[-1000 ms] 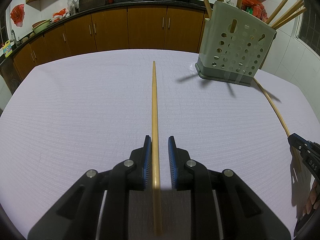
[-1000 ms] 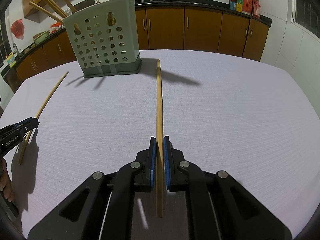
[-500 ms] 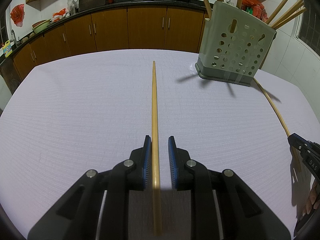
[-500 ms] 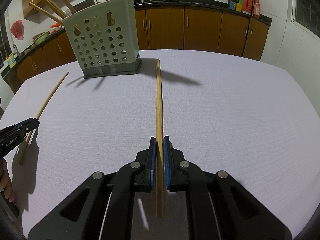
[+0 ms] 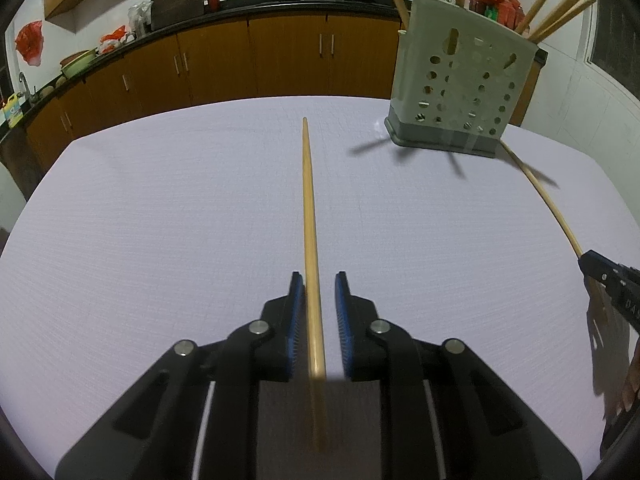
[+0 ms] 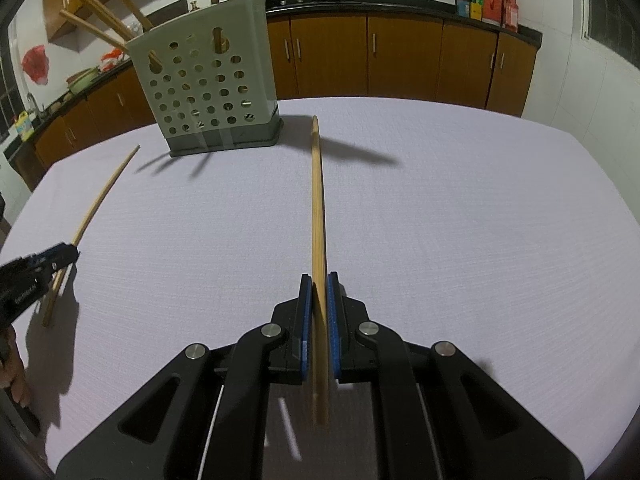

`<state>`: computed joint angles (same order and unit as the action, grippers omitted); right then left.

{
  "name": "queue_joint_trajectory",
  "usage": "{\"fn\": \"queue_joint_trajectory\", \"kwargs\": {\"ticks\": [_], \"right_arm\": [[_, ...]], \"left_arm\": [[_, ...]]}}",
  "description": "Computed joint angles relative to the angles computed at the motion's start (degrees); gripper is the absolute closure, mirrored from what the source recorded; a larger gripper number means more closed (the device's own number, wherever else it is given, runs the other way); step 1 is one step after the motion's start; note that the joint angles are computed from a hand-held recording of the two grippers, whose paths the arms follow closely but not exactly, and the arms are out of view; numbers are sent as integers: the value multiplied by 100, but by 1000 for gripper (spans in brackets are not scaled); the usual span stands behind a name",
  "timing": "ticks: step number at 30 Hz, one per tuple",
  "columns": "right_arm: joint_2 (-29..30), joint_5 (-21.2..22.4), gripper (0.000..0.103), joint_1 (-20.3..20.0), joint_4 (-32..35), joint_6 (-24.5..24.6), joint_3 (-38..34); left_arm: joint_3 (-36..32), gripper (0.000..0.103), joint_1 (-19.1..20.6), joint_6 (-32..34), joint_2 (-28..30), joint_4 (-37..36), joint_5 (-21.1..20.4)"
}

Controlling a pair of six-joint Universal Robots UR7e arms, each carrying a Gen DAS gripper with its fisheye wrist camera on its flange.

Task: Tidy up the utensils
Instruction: 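Lift the left tool's chopstick over the holder while the right tool carries its own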

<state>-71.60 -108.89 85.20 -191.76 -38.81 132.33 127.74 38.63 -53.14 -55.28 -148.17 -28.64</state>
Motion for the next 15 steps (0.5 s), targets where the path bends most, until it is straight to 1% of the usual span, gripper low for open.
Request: {"fn": "queue_joint_trajectory", "kwargs": {"ticks": [1,3,5,11,15], "right_arm": [[-3,18,95,-2,-11,33,5],[-22,40,95,-4,-174,-11,57],[-119,155,95,15,-314,-50,135],[-495,500,95,245,-595,-73,221],[-678,694,95,405,-749,-64,211]], "left_arm": [[10,94,0,13,-17,-1,-4],[12,95,-13,-2,-66,105,-19],[86,95,-96,-13,-179,112,16],[172,95,-504,97,-537,178,424],[137,95,-701,467,-680,-206,664]]}}
